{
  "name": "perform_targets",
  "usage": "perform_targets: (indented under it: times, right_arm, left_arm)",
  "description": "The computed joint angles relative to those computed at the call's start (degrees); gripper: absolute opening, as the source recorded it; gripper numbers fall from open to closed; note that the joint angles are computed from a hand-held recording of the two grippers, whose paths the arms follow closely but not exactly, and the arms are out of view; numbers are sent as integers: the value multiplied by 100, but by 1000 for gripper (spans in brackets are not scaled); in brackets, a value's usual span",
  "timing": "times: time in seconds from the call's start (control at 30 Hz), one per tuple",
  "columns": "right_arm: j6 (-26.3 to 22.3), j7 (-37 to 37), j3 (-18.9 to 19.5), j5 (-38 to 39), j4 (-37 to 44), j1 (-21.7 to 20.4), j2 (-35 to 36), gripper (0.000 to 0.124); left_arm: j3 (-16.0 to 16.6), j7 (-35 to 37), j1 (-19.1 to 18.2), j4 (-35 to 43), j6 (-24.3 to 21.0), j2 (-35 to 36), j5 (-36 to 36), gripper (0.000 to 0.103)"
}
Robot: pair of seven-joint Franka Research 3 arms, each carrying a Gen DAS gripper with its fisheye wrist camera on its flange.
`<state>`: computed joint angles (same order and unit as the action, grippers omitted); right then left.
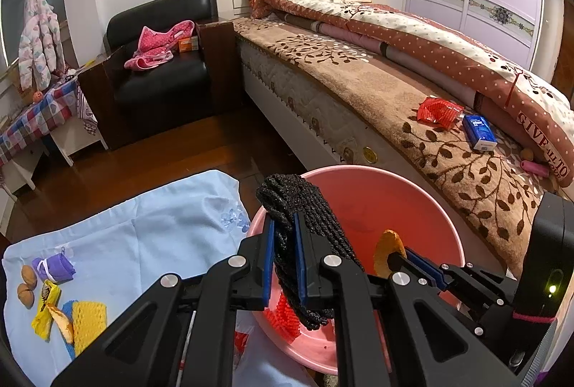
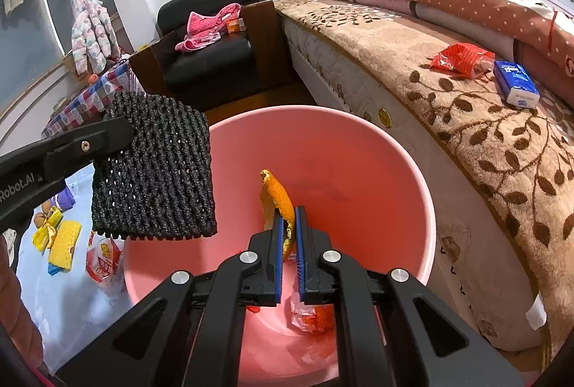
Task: Collect trash
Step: 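Open both tools to drop the pad and peel into the bucket, then move both open tools back over the table toward the yellow items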
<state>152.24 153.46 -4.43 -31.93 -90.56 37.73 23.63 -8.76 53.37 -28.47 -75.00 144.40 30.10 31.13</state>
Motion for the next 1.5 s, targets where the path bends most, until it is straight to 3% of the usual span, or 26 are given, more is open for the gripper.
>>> perform_targets:
  times: [0.13, 0.27, 0.43, 0.57, 1.07, 1.33, 1.5]
  right_arm:
    - [-134, -77, 36, 104, 82, -8, 45, 9]
    - [-27, 1, 16, 120, 11, -4, 14, 30]
    - [-15, 100, -33, -7, -26, 41, -30, 32]
    - [-22, 217, -37, -100, -46, 64, -65, 33]
    - [-204, 825, 111, -693, -231, 105, -390, 35]
    - [-804, 919, 310, -951, -36, 213, -448, 36]
    - [-1268, 1020, 401, -1209, 112, 351, -459, 44]
  left_arm:
    - [-2, 15, -9, 98, -57, 63, -33, 12]
    - [10, 38, -22, 130, -55, 87, -24, 18]
    - [14, 43, -23, 90, -10, 62, -7, 21]
    - [49, -43, -54, -63, 83, -54, 99, 32]
    - [1, -483, 42, -906, 364, -739, 488, 33]
    - [-85, -848, 223, -1569, 555, -1264, 636, 34]
    - [-151, -1083, 429, -2148, 694, -1680, 683, 36]
